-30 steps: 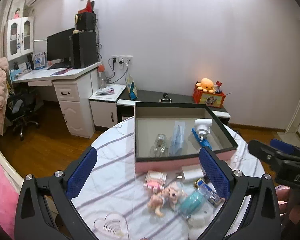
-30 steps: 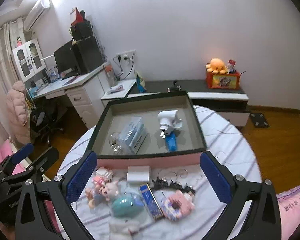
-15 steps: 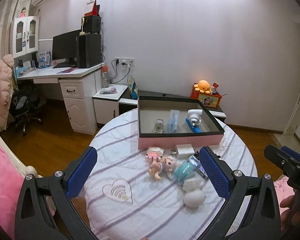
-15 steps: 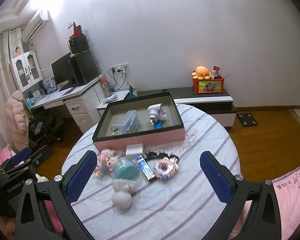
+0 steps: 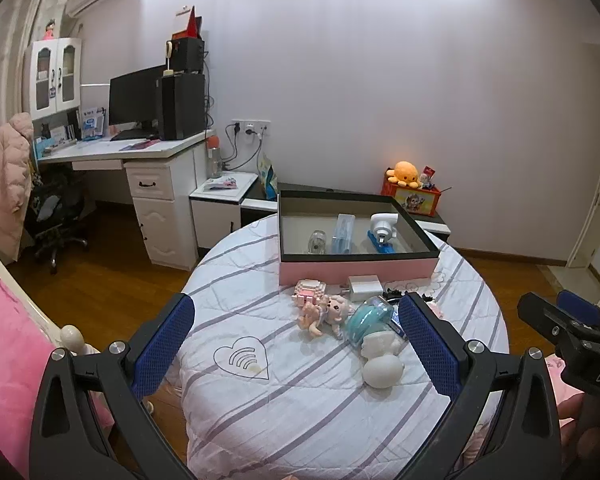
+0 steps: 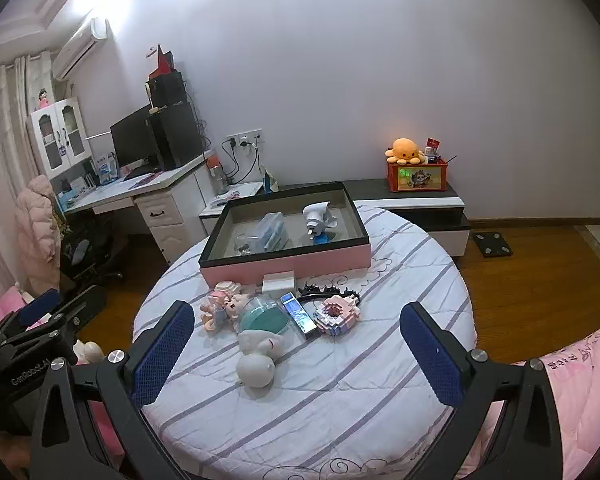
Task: Organize rigid objects
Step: 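Withdraw both tools from the box and approach the toys, then grasp the toy doll with left tool while right tool grasps pink block figure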
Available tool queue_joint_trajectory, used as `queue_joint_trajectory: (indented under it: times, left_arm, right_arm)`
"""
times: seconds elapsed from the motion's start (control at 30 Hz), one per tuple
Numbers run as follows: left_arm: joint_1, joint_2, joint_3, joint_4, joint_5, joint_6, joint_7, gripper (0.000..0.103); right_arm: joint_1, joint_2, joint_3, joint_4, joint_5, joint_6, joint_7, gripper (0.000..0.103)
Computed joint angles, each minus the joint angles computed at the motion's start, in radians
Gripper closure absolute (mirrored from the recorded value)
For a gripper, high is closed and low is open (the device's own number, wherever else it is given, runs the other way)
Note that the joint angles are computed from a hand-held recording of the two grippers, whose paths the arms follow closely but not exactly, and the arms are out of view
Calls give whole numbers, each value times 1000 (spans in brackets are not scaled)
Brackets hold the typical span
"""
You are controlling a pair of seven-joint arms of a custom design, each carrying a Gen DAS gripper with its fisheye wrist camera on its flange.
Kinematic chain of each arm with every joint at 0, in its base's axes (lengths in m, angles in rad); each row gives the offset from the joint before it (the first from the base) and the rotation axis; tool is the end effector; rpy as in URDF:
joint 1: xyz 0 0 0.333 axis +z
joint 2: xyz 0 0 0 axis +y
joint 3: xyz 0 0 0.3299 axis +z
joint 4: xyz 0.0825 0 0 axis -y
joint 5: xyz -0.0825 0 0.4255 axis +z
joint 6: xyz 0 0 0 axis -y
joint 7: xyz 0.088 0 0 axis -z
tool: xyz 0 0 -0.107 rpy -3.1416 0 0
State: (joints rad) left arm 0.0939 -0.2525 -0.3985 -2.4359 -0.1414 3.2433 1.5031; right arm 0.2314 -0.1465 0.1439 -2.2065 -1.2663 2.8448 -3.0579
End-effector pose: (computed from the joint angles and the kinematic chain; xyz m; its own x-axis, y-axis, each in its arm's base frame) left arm 0.5086 -0.1570 0.5099 -0.1744 -0.9818 0.0757 -0.5076 0.0238 -0.8612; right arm 0.5096 0.2577 0.4962 -0.0755 -0.9832 -0.1664 -0.5170 0.1813 -0.8365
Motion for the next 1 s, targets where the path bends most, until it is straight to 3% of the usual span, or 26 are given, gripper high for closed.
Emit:
queue_joint_trajectory:
  times: [0.1, 0.27, 0.37, 0.47, 0.53, 0.6, 0.67, 0.77, 0.9, 1.0]
  left_arm:
    - [9, -1, -7, -2, 4, 0, -1, 0]
    - [73, 9, -67, -2, 26, -4, -20, 0]
    - [188, 39, -171, 18, 81, -21, -63, 0]
    - [398, 91, -357, 60, 212, -59, -175, 0]
    - [546, 151, -487, 103, 356, -94, -283, 0]
    - [604, 239, -529, 156, 553, -132, -418, 0]
    - [552, 321, -469, 211, 741, -171, -548, 0]
    - [430, 429, -359, 300, 878, -239, -621, 0]
    - [315, 537, -265, 403, 917, -309, -613, 0]
    - [264, 593, -228, 457, 888, -337, -571, 0]
  right_arm:
    - [0, 0, -1, -3, 2, 3, -4, 0]
    - [0, 10, -5, -1, 21, -2, -34, 0]
    - [1, 32, -15, 4, 61, -3, -79, 0]
    - [6, 71, -30, 15, 140, -14, -158, 0]
    - [8, 97, -43, 20, 189, -13, -197, 0]
    - [10, 126, -56, 30, 245, -10, -247, 0]
    - [13, 159, -69, 46, 290, -12, -290, 0]
    - [20, 208, -88, 76, 352, -18, -345, 0]
    - [28, 281, -111, 128, 451, -22, -435, 0]
    - [35, 335, -126, 173, 520, -22, -505, 0]
